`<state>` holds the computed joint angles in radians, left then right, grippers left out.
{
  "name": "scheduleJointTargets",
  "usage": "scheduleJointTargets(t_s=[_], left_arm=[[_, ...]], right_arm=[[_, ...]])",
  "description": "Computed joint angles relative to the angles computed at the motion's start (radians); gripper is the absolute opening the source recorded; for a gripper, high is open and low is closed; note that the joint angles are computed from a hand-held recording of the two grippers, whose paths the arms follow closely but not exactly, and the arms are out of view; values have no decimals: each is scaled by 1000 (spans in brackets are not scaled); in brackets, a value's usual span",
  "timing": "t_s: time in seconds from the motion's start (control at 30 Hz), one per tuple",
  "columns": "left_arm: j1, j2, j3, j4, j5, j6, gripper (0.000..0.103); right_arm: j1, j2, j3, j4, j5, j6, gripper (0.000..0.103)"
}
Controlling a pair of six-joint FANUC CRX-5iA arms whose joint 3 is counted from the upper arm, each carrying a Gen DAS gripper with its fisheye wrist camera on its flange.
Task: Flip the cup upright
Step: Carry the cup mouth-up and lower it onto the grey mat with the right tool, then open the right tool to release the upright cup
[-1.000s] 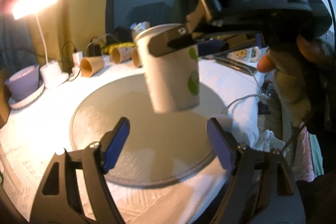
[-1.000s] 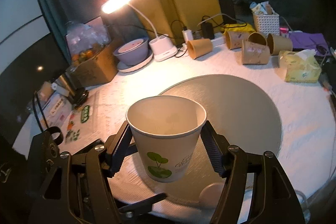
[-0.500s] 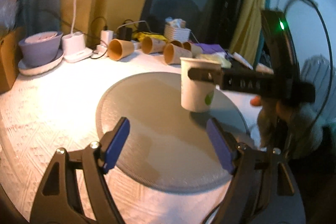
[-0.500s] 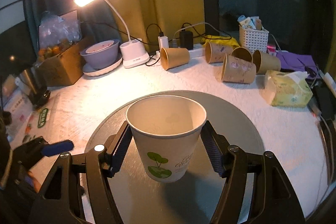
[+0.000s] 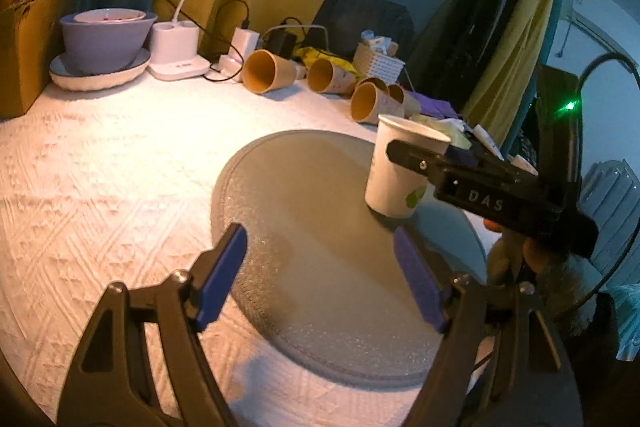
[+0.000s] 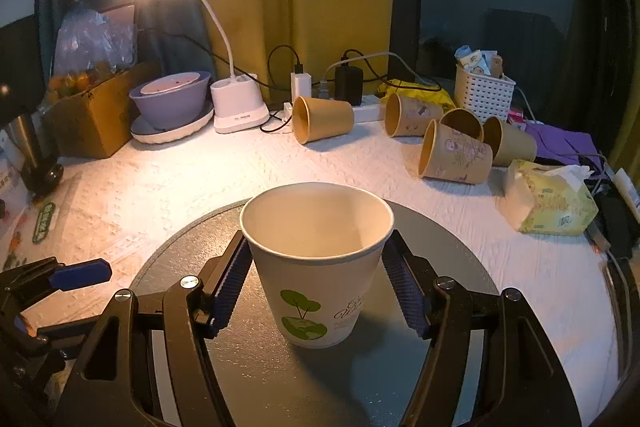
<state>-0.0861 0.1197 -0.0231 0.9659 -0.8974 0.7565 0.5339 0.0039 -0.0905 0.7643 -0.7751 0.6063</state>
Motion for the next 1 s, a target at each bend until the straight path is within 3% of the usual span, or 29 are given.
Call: scheduleJointTargets(t_s=[0.1, 0.6, 0.77, 1.0], left_arm=[[-1, -3, -3, 5, 6, 2, 85], [-8, -40, -25, -47, 61, 36, 86], [-14, -53, -29, -69, 69, 39, 87], [-26, -78, -45, -96, 96, 47, 90]], right_arm=[[3, -6, -14, 28, -1, -25, 70], [36, -45, -60, 39, -65, -76, 70], [44, -65, -77, 33, -74, -81, 77], [60, -98, -109, 37, -83, -112, 77]])
